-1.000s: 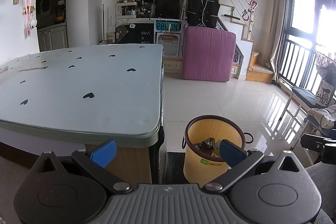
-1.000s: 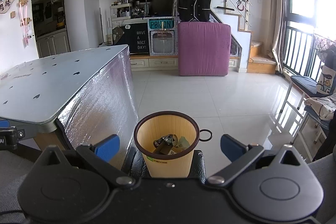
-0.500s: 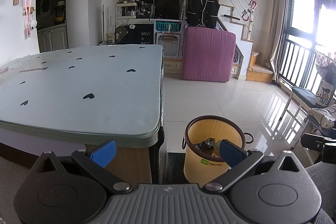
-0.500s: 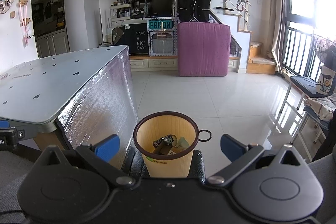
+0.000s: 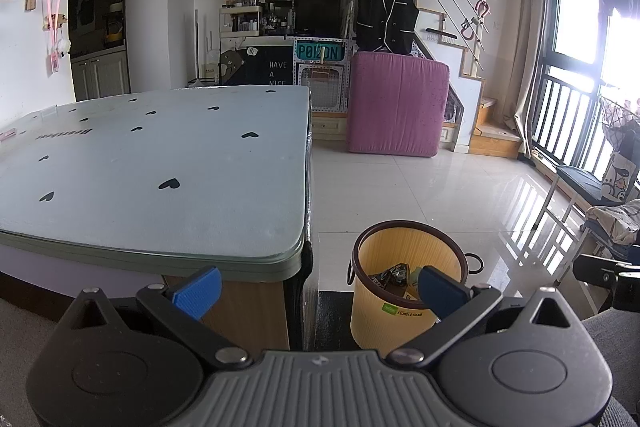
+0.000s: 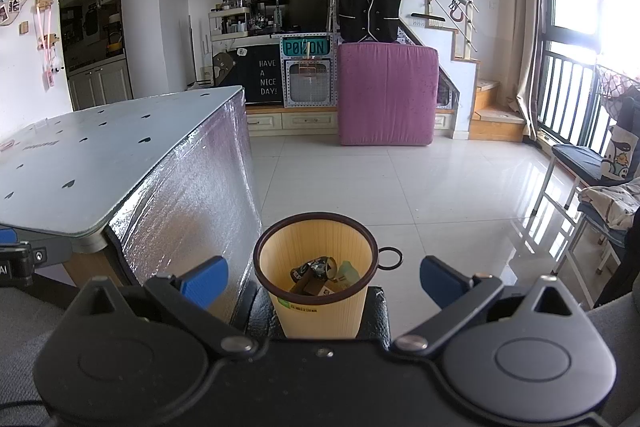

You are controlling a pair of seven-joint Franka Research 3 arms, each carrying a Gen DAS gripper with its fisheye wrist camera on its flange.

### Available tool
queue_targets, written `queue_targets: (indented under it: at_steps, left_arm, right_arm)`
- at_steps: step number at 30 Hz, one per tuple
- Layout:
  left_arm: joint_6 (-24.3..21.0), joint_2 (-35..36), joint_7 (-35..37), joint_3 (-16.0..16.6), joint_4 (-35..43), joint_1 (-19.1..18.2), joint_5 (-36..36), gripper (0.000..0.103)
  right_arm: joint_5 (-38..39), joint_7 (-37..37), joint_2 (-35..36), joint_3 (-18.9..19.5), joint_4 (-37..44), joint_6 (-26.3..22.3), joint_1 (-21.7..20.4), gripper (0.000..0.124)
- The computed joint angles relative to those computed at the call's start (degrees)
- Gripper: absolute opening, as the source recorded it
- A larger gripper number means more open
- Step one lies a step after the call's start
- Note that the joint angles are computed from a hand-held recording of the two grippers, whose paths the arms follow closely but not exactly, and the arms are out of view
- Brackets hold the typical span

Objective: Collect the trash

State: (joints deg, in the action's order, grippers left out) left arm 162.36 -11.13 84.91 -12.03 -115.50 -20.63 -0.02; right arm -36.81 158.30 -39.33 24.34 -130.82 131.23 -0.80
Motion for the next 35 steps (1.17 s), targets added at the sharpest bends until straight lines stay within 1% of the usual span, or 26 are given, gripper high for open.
queue_targets:
  at_steps: [35]
  left_arm:
    - [-0.7, 0.2, -0.1, -0.2, 0.7, 0.4, 0.5, 0.103]
  right_arm:
    - [-0.3, 0.3, 0.1, -0.1, -0.1, 0.0, 0.2, 0.103]
